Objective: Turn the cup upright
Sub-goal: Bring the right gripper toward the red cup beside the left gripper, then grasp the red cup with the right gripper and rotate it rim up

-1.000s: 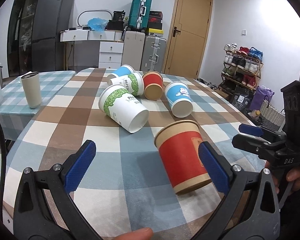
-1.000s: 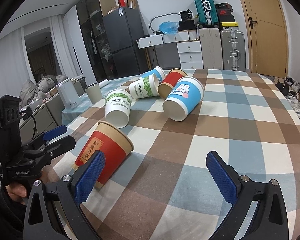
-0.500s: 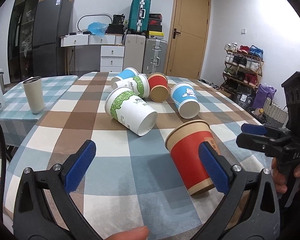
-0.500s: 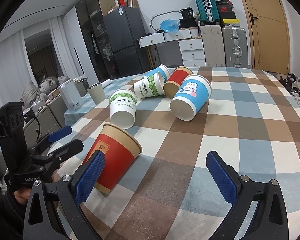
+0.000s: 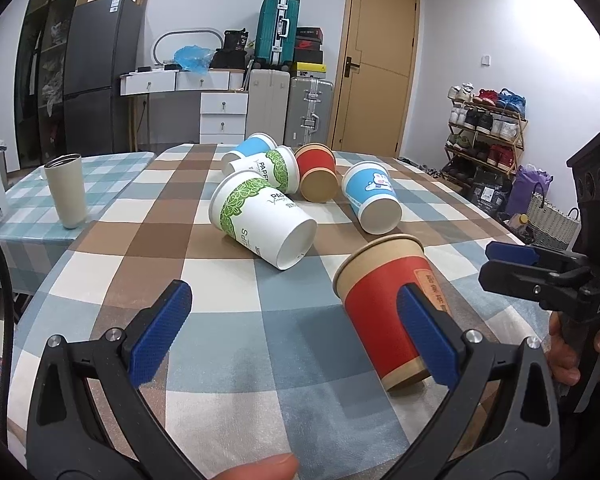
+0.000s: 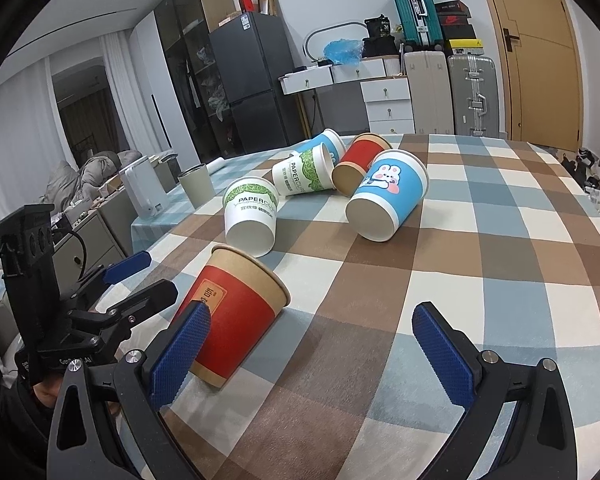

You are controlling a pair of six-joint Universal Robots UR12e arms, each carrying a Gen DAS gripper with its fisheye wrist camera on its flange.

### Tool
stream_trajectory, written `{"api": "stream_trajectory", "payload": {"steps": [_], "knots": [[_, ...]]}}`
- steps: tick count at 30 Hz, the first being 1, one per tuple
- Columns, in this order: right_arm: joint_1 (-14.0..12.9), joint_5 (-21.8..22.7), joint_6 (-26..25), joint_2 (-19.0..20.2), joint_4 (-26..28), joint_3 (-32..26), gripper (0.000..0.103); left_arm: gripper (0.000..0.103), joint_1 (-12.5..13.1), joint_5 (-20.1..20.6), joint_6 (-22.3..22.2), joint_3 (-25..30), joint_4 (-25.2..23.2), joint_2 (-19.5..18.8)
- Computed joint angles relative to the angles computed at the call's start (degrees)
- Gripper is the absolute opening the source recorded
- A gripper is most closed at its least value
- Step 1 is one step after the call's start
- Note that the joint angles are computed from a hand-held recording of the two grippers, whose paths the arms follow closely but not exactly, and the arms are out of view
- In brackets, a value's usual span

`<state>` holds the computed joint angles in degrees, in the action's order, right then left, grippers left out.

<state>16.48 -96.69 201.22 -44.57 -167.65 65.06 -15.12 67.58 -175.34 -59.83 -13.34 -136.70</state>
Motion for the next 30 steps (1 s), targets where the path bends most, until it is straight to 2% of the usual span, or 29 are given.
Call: {"api": "stream_trajectory", "payload": {"steps": [10,14,30], "knots": [[-0.3,1.9,2.3,0.7,5.0,-2.2,0.103,0.102,0.0,0.0,-0.1,0.0,0.0,0.0],[-0.6,3.9,3.6,1.0,6.8,-3.3,0.103,0.102,0.0,0.0,-0.1,0.0,0.1,0.0],[-2.8,17.5,11.1,3.5,14.1,-9.3,0.1,0.102,0.0,0.0,-0.1,0.0,0.1,0.0]]}}
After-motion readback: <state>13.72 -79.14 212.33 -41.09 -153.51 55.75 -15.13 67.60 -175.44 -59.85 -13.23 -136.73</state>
